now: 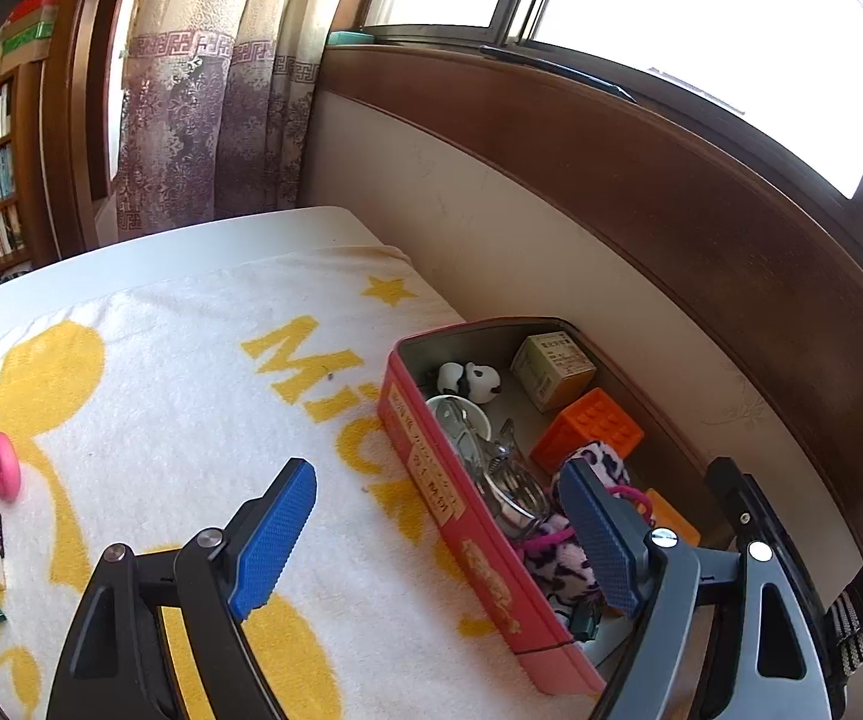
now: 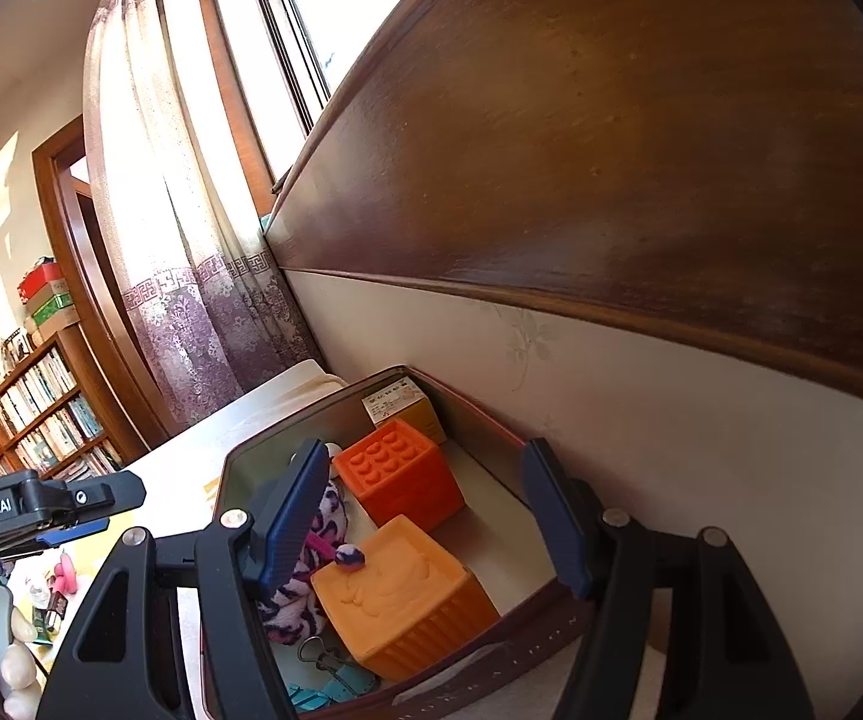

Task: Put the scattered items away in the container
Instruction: 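Lower the silver clamp into the red tin and open the left gripper, then withdraw both grippers from the tin toward the remaining items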

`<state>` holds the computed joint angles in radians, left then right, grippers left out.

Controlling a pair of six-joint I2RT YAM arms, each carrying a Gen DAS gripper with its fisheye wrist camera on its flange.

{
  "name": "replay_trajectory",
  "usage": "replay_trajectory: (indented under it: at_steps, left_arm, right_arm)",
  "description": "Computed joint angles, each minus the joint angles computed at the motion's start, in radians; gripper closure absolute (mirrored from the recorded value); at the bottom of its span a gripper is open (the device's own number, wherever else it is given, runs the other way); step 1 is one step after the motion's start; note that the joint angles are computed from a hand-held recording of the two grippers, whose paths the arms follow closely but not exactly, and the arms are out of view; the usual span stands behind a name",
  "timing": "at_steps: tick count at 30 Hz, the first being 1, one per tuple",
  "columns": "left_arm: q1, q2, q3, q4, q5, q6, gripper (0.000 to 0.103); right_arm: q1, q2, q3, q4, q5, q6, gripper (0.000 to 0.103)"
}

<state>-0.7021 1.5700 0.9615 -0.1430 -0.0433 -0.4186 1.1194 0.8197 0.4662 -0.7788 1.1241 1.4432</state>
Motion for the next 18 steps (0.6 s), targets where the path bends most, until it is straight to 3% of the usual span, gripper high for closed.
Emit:
replay_trajectory:
  at_steps: [10, 18]
  left_arm:
    - [0.152, -0.163, -0.185, 0.001, 0.026, 0.002, 0.018]
    - [0.337, -0.316, -0.32, -0.012, 0.103, 0.043, 0.018]
  right_arm:
    - [0.011, 0.084, 0.042, -0.077, 0.03, 0.103, 0.031]
    - [0.05, 0.205, 0.107, -0.255, 0.066, 0.316, 0.026]
